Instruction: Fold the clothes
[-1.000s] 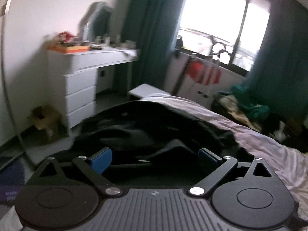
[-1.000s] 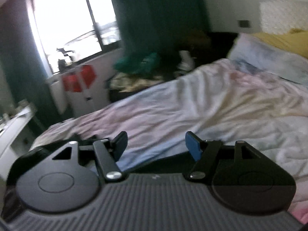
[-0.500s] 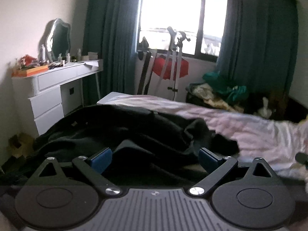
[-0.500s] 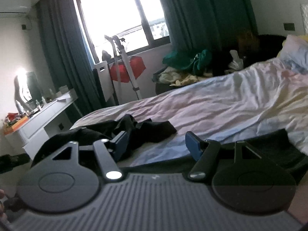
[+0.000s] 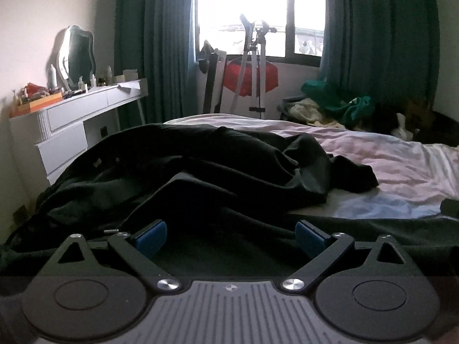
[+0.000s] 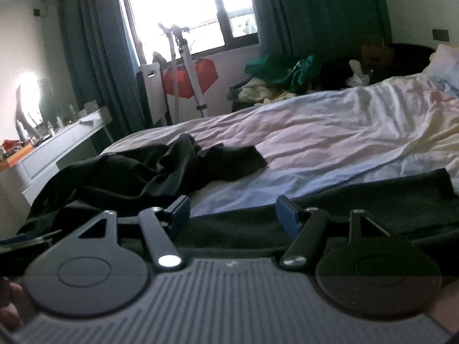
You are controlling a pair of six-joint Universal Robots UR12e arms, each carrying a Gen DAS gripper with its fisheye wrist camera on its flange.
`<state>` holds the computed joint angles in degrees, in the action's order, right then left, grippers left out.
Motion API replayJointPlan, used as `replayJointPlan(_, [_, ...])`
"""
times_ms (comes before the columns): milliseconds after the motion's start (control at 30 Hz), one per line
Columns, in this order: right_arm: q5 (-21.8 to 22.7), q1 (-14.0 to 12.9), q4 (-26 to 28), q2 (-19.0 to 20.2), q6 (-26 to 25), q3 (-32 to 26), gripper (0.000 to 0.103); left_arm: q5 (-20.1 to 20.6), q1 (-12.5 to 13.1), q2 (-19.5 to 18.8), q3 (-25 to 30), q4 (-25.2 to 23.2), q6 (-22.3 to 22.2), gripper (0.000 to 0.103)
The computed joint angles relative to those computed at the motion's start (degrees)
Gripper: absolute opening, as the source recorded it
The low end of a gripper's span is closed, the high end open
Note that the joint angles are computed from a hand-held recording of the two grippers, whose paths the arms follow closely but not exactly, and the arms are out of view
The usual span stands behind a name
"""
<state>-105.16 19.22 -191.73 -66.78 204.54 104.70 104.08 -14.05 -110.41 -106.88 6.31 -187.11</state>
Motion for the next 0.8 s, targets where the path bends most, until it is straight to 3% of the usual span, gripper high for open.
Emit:
replayJointPlan(133, [1.1, -0.1, 1.6, 0.1, 1.7, 0.0, 0.069, -0.2, 0.4, 0.9, -0.4, -1.4, -0.7, 0.098])
replayJointPlan(267, [7.3, -1.5, 8.6, 0.3, 2.5, -3.4, 0.069, -0.9, 1.0, 2.2, -0.9, -4.4, -3.6, 0.098])
replayJointPlan(433, [10.8, -3.1, 16.1, 5.5, -0.9, -14.9, 0.069, -3.5, 2.0, 2.4, -1.4, -4.6, -4.0, 0.098])
replayJointPlan(533, [11.9, -3.9, 24.5, 11.0, 2.3, -25.1, 0.068, -4.6, 2.6, 1.1, -0.4, -5.4, -3.9, 0.098])
replayJointPlan(600, [10.3, -4.2, 29.3, 14.8, 5.5, -31.6, 0.067, -6.1, 3.4, 0.2, 0.5, -7.1, -4.5, 0.098])
replayJointPlan(700, [4.2, -3.9, 36.4, 19.6, 12.9, -39.6, 0.068, -8.8, 4.6, -1.0, 1.4, -9.4, -6.0, 0.098])
replayJointPlan(800, [-0.7, -3.6, 41.9, 23.0, 11.0, -44.6, 0.068, -11.0, 5.5, -2.3, 2.3, -10.5, -6.6, 0.098])
